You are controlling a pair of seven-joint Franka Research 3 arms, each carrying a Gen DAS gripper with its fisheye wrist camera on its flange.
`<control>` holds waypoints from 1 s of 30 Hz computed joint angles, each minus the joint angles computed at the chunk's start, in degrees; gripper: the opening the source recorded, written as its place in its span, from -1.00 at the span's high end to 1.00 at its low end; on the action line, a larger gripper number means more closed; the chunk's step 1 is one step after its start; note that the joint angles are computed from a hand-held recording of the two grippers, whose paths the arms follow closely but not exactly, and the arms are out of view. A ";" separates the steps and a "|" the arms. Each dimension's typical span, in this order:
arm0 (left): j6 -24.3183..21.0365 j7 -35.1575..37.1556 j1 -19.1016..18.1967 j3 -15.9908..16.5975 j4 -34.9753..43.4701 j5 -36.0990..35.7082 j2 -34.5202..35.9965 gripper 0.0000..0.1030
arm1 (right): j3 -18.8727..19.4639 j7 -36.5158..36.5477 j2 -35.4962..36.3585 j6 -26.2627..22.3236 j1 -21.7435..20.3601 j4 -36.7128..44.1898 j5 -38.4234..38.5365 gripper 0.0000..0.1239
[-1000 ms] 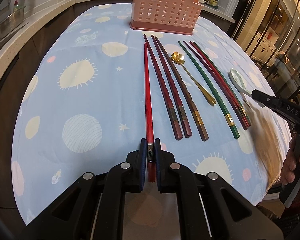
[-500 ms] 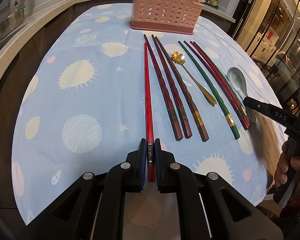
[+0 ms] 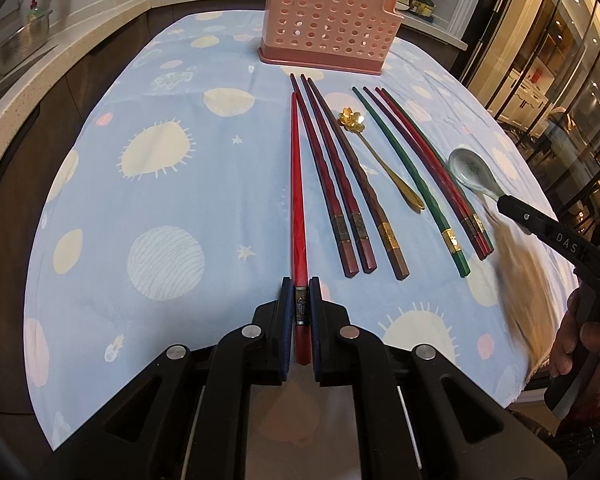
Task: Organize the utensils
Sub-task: 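Lift the red chopstick and white spoon and carry both over the pink holder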
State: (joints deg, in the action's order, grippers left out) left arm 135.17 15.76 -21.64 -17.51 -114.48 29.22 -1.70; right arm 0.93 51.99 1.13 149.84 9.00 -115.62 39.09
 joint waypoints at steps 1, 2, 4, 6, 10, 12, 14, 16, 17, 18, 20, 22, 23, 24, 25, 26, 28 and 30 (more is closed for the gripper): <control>-0.20 -0.30 -0.05 -0.07 -0.03 0.52 -0.40 0.86 | -0.03 -0.43 -0.41 0.17 -0.04 -0.09 0.44 0.88; -0.32 -0.49 -0.08 -0.15 0.04 1.07 -0.71 0.86 | -0.10 -0.86 -0.79 0.11 -0.08 -0.07 0.92 0.88; -0.74 -1.05 -0.11 -0.37 0.16 2.39 -1.51 0.86 | -0.22 -1.84 -1.47 0.09 -0.07 0.07 2.04 0.88; -1.23 -1.75 -0.06 -0.61 0.27 3.72 -2.36 0.86 | -0.27 -3.09 -2.11 1.04 0.11 0.09 2.98 0.89; -1.98 -2.79 0.53 -0.94 0.93 6.81 -3.99 0.86 | -0.55 -5.60 -2.17 1.22 0.34 1.85 5.56 0.90; -3.59 -3.00 0.97 -1.20 2.24 9.26 -4.20 0.87 | -0.55 -6.78 -1.88 1.41 0.41 3.15 6.73 0.90; -4.73 -2.92 1.40 -1.26 3.63 11.46 -4.24 0.87 | -0.40 -7.87 -1.46 2.17 0.54 4.52 7.62 0.91; -5.50 -2.41 1.84 -1.16 5.18 13.38 -3.98 0.87 | -0.32 -8.88 -0.63 2.18 0.51 6.48 8.81 0.91; -6.11 -2.00 2.03 -1.12 6.01 14.38 -3.78 0.87 | -0.23 -9.34 -0.06 2.08 0.46 7.63 9.32 0.91; -6.88 -1.64 2.22 -1.10 7.22 15.56 -3.36 0.87 | -0.09 -9.56 0.60 2.09 0.42 8.84 9.53 0.91; -7.64 -0.63 2.59 -0.79 9.65 17.72 -2.53 0.87 | 0.28 -9.85 2.28 2.08 0.29 11.75 9.82 0.91; -8.47 0.31 2.87 -0.45 12.39 20.12 -1.33 0.87 | 0.78 -9.55 4.29 2.15 0.12 14.99 9.56 0.91; -9.08 0.87 2.95 -0.26 14.23 21.53 -0.44 0.87 | 1.07 -9.19 5.36 2.14 0.05 16.68 9.17 0.91; -9.44 1.52 2.99 0.04 15.82 22.72 0.31 0.87 | 1.38 -8.79 6.45 2.09 -0.02 18.38 8.74 0.91; -9.63 2.19 3.00 0.38 17.46 23.66 1.11 0.87 | 1.71 -8.38 7.65 1.93 -0.13 20.26 8.32 0.91; -9.49 2.92 3.05 0.82 19.09 24.37 1.93 0.87 | 2.01 -7.72 9.01 1.55 -0.26 22.40 7.74 0.91; -9.48 4.50 3.02 1.69 22.74 25.63 3.76 0.87 | 2.58 -5.74 12.03 0.53 -0.54 27.24 6.35 0.91; -10.14 6.28 2.68 2.58 27.16 27.13 6.16 0.87 | 3.16 -3.55 15.26 -0.35 -0.71 32.36 4.47 0.91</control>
